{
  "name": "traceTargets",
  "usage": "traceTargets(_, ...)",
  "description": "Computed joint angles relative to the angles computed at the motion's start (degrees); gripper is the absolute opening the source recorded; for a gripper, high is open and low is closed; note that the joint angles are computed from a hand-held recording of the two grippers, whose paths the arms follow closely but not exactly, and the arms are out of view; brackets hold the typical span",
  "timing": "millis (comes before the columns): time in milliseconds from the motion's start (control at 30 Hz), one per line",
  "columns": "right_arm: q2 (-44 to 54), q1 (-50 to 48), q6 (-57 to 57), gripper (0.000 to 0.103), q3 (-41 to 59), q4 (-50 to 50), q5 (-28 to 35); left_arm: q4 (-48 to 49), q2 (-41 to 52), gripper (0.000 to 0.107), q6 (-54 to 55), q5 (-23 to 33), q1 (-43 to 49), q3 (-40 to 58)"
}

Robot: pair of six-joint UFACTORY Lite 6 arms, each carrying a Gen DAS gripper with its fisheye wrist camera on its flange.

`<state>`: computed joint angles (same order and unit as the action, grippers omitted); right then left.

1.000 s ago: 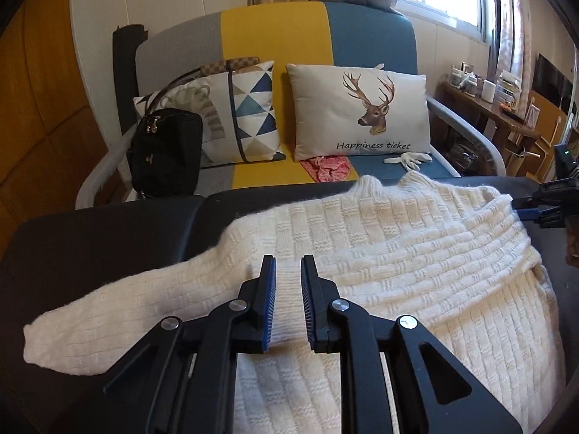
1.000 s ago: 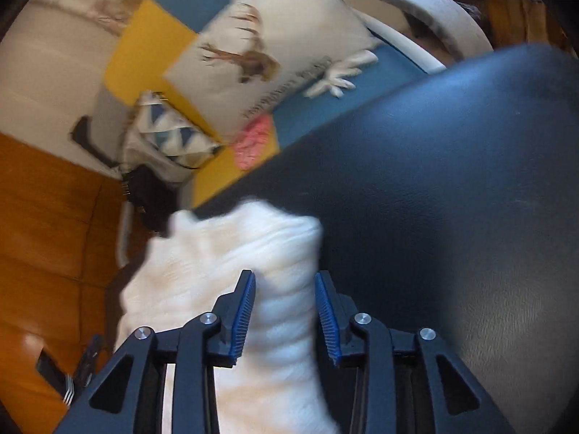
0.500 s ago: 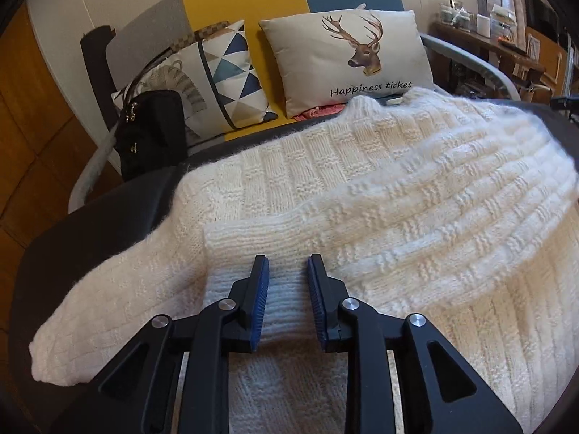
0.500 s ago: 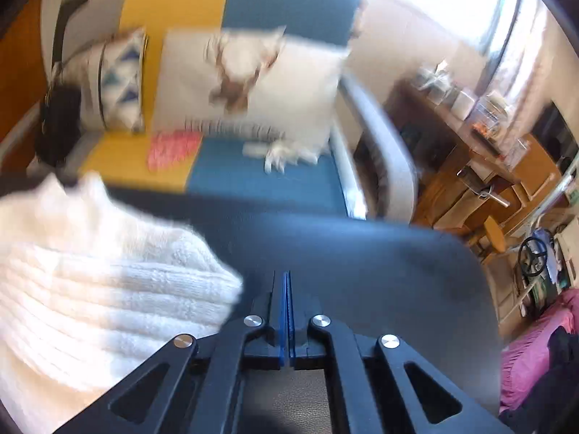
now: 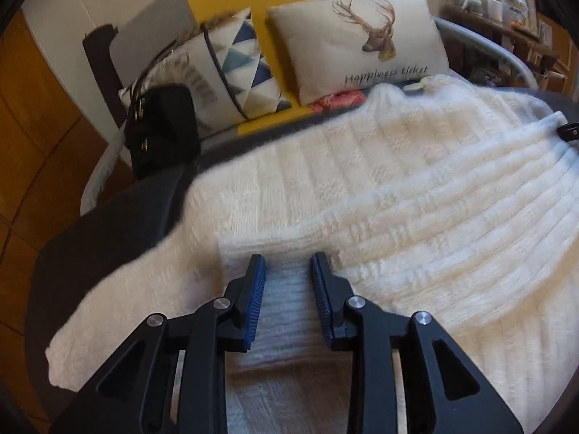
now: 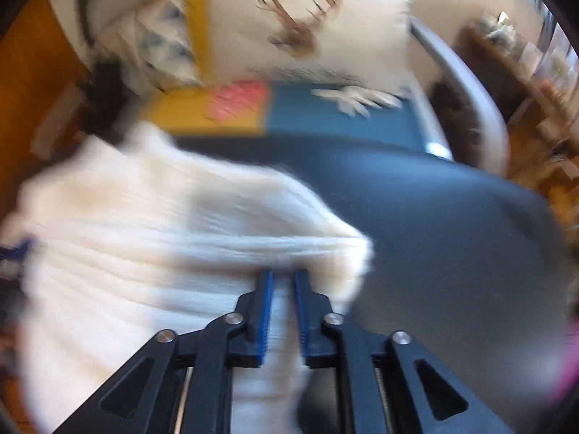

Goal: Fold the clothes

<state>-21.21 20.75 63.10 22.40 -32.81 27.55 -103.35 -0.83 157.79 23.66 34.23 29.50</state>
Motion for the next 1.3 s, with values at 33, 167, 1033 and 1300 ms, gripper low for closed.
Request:
traceTargets(33, 0.1, 1.4, 4.3, 0.008, 0.3, -3.4, 1.1, 2.3, -0.2, 0.036, -2.2, 0.6, 0.9, 0.3)
traceTargets(167, -5.1, 4.1, 0.7, 0.015, 3.5, 2.2, 2.4, 24.0, 0.1, 0.036, -24.7, 11.9, 7.6, 6.7)
traceTargets(1033, 30.6, -11.2, -84.4, 0.026, 29.6, 77.3, -5.2, 49.5, 26.8, 0.044, -75.2, 13.2, -18.3, 43.7)
traceTargets(1300, 39.8, -6.2, -64.4, 0.015, 41.3, 52.3, -2.6, 60.2, 31.8, 0.045, -77.0, 7.0, -25.1, 46.8)
